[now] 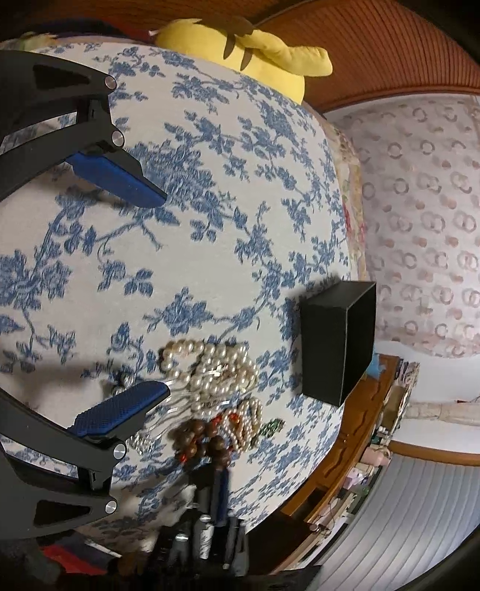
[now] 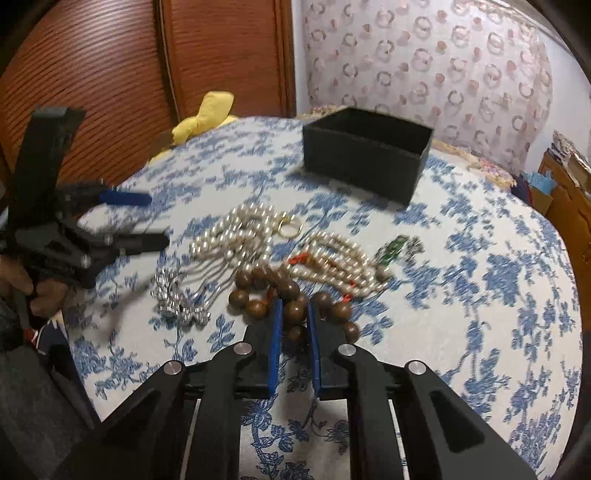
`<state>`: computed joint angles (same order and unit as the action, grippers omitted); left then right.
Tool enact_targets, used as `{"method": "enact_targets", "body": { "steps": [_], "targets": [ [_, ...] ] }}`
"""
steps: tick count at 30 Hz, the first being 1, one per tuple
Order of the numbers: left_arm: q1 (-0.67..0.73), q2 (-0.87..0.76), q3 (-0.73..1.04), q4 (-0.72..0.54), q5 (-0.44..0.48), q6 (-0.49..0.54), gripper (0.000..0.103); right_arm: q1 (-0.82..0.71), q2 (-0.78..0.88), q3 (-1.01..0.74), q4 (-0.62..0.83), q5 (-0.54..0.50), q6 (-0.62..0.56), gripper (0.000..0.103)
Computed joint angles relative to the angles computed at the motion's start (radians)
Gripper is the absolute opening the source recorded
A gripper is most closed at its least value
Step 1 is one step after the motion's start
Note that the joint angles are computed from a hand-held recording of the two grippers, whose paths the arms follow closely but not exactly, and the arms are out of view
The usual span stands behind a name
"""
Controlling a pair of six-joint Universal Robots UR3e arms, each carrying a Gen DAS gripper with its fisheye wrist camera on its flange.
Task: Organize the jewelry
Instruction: 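Move the right tool back to the jewelry and grasp the brown bead bracelet, then lift the bead bracelet with the right tool while the left tool grasps the silver hairpin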
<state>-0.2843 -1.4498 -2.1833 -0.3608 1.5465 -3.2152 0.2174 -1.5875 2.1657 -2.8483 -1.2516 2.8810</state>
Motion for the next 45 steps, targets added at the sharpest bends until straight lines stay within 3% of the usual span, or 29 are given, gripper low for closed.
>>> {"method": "enact_targets", "body": {
  "steps": [8,19,25,33,38,40,43,45],
  "targets": [
    [-0.068,-0.037,0.032,0.006,0.006,-0.029,0.091,-0.115,-0.138,0.012,0.017,0.081,0.021,0.015],
    [-0.142,-0.088,0.076,0.000,0.020,-0.064,0.091,-0.164,-0.233,0.025,0.025,0.072,0.035,0.015],
    [-0.193,-0.117,0.104,-0.004,0.044,-0.066,0.091,-0.169,-0.231,0.043,0.024,0.064,0.035,0.015],
    [-0.227,-0.179,0.157,-0.021,0.081,-0.071,0.083,-0.150,-0.202,0.048,-0.001,0.056,0.043,0.015],
    [-0.269,-0.220,0.190,-0.021,0.142,-0.068,0.083,-0.145,-0.196,0.049,-0.007,0.052,0.047,0.015],
    [-0.281,-0.225,0.190,-0.016,0.168,-0.067,0.079,-0.145,-0.196,0.050,-0.010,0.054,0.047,0.015],
    [-0.271,-0.202,0.171,-0.009,0.154,-0.060,0.060,-0.143,-0.192,0.049,-0.012,0.053,0.050,0.015],
    [-0.251,-0.174,0.153,-0.018,0.126,-0.053,0.060,-0.138,-0.187,0.051,-0.020,0.051,0.055,0.015]
  ]
}}
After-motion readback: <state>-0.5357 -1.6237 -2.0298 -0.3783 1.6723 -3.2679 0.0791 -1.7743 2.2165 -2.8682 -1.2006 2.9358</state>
